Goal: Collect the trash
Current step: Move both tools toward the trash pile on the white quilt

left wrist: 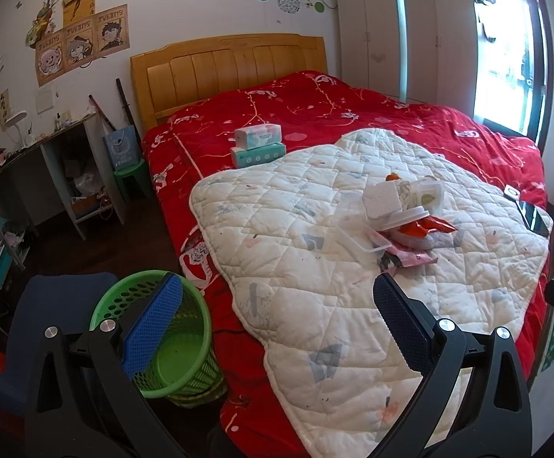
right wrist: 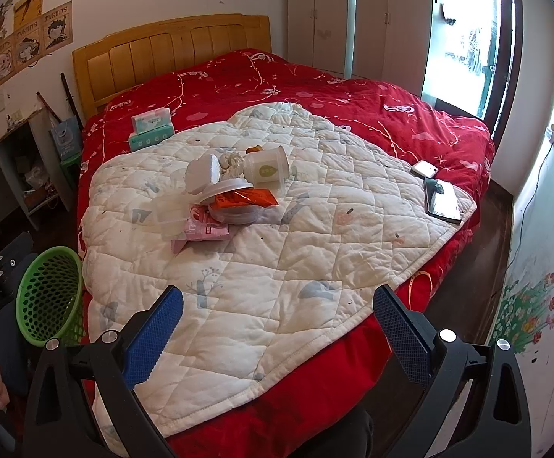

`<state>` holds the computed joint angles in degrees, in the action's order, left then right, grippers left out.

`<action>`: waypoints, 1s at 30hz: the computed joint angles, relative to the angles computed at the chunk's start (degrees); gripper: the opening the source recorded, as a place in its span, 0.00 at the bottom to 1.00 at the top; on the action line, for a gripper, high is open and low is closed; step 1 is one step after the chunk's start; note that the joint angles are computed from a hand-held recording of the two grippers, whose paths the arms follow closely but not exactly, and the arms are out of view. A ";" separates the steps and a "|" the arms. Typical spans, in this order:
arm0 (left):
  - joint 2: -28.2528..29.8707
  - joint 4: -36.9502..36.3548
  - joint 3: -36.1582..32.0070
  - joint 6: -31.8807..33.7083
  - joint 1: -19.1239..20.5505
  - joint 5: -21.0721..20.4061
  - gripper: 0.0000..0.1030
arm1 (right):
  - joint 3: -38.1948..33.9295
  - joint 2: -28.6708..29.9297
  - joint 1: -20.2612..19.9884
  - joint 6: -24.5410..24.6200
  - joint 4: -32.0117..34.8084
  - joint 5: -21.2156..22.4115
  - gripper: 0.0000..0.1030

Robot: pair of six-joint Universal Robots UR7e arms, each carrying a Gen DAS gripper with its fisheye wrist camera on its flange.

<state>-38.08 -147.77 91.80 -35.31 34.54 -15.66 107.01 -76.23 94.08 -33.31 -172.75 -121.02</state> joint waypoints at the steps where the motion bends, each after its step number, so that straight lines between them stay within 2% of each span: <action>1: 0.04 0.20 -0.12 -0.10 0.02 0.08 0.95 | -0.05 0.05 -0.01 -0.01 0.01 -0.02 0.94; 14: 0.25 2.14 -1.59 -0.55 0.75 0.27 0.95 | -2.65 2.27 -0.15 -1.25 0.04 -0.36 0.94; 25: 3.29 -3.36 -5.82 8.00 2.72 0.42 0.95 | -5.86 5.05 -0.88 -2.97 0.52 0.47 0.94; 30: 5.21 -7.19 -8.27 13.07 3.68 0.67 0.95 | -8.94 7.18 -1.64 -3.23 2.68 1.54 0.94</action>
